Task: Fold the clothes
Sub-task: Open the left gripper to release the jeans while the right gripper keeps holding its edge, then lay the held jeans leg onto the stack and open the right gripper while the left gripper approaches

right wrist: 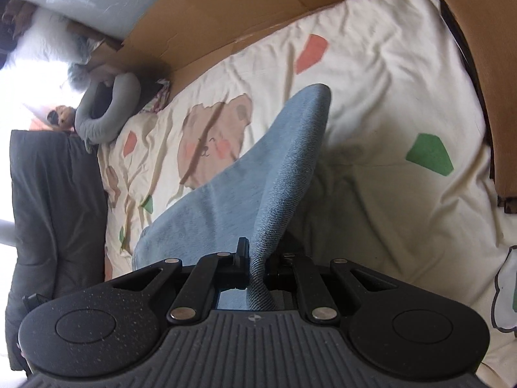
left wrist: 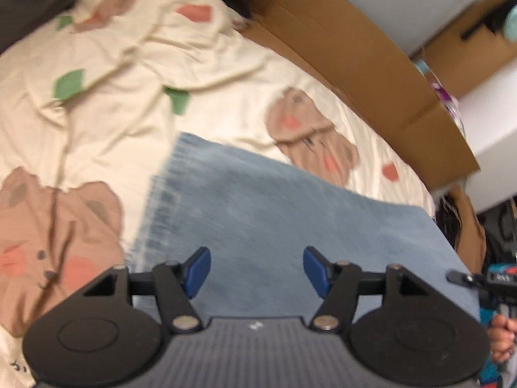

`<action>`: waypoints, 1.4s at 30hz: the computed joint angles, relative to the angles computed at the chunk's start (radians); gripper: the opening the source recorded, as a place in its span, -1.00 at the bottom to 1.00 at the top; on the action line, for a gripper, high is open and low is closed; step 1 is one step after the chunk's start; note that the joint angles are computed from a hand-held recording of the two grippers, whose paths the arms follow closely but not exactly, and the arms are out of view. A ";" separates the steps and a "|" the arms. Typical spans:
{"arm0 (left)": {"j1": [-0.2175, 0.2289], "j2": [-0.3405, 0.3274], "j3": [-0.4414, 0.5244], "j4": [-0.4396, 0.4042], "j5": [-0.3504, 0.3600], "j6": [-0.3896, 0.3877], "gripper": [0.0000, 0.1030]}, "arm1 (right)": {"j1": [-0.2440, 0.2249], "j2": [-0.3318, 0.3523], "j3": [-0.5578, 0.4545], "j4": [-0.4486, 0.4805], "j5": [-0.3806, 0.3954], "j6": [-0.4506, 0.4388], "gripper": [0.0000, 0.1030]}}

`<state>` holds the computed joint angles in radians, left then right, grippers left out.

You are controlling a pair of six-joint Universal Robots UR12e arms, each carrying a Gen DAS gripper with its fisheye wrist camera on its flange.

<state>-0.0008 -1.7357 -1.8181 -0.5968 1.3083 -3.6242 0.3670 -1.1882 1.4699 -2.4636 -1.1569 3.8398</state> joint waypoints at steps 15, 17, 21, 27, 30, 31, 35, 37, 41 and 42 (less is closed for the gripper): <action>0.034 0.032 -0.088 0.113 0.015 -0.148 0.28 | 0.117 0.113 -0.378 0.406 -0.177 -0.251 -0.89; 0.041 0.035 -0.097 0.124 0.012 -0.167 0.28 | 0.133 0.134 -0.428 0.444 -0.198 -0.274 -0.89; 0.055 0.045 -0.112 0.145 -0.007 -0.193 0.28 | 0.167 0.184 -0.530 0.505 -0.229 -0.327 -0.89; 0.072 0.058 -0.131 0.182 -0.015 -0.203 0.28 | 0.212 0.252 -0.647 0.549 -0.259 -0.343 -0.88; 0.080 0.063 -0.143 0.194 -0.015 -0.225 0.28 | 0.229 0.278 -0.683 0.548 -0.264 -0.333 -0.88; 0.083 0.064 -0.147 0.197 -0.015 -0.231 0.28 | 0.234 0.287 -0.696 0.550 -0.266 -0.329 -0.88; 0.088 0.068 -0.155 0.202 -0.018 -0.236 0.28 | 0.256 0.316 -0.731 0.548 -0.273 -0.327 -0.88; 0.090 0.070 -0.156 0.204 -0.018 -0.231 0.28 | 0.265 0.327 -0.742 0.543 -0.273 -0.331 -0.88; 0.094 0.074 -0.158 0.208 -0.008 -0.229 0.28 | 0.278 0.354 -0.769 0.525 -0.267 -0.338 -0.88; 0.095 0.075 -0.159 0.208 -0.005 -0.230 0.28 | 0.281 0.362 -0.779 0.524 -0.266 -0.339 -0.88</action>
<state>0.0938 -1.6608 -1.9773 -0.3887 1.3029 -3.8541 0.6481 -0.8266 0.6909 -1.9393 -1.4229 3.5008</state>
